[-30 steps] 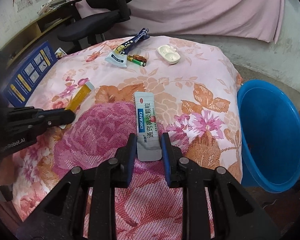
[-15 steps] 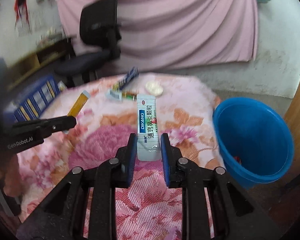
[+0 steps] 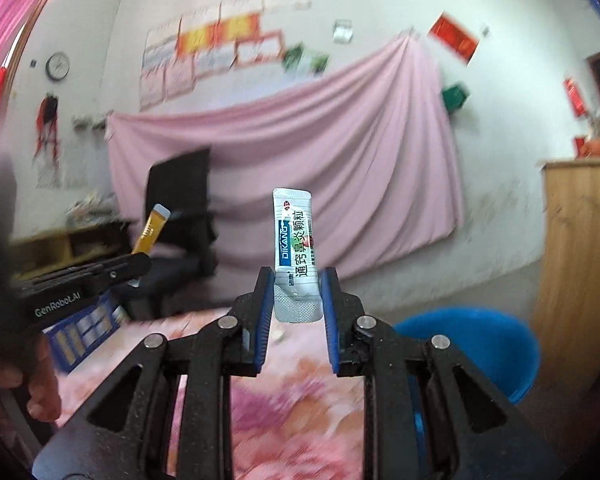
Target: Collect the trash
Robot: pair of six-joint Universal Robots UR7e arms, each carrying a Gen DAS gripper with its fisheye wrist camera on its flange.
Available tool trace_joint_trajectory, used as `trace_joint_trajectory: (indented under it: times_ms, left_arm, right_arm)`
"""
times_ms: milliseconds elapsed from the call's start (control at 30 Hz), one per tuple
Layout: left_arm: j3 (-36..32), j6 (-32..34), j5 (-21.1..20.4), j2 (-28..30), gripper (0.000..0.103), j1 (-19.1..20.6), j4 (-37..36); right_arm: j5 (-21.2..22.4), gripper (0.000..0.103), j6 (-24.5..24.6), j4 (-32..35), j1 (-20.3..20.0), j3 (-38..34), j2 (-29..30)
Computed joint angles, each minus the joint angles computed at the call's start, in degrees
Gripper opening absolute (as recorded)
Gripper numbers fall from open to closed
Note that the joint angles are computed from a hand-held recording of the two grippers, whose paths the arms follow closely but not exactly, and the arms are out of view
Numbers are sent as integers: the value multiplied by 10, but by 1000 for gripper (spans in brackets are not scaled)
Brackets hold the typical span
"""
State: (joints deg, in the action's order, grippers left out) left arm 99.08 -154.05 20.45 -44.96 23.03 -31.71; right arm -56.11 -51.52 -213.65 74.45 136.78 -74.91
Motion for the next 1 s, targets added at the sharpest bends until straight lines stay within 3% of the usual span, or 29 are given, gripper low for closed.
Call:
trace_joint_trajectory:
  times_ms: [100, 333, 700, 900, 1000]
  left_arm:
    - [-30, 35, 32, 23, 1, 11, -13]
    - [-115, 26, 84, 88, 1, 36, 32]
    - [-197, -9, 138, 156, 1, 64, 101]
    - [-290, -75, 157, 211, 1, 86, 224]
    - [-362, -149, 170, 246, 1, 102, 336]
  right_arm:
    - [17, 52, 14, -63, -3, -13, 12]
    - [33, 52, 43, -139, -18, -38, 18]
    - [-11, 52, 86, -192, -56, -57, 31]
    - [-49, 52, 88, -160, -62, -71, 33]
    - [-74, 52, 89, -134, -62, -77, 34]
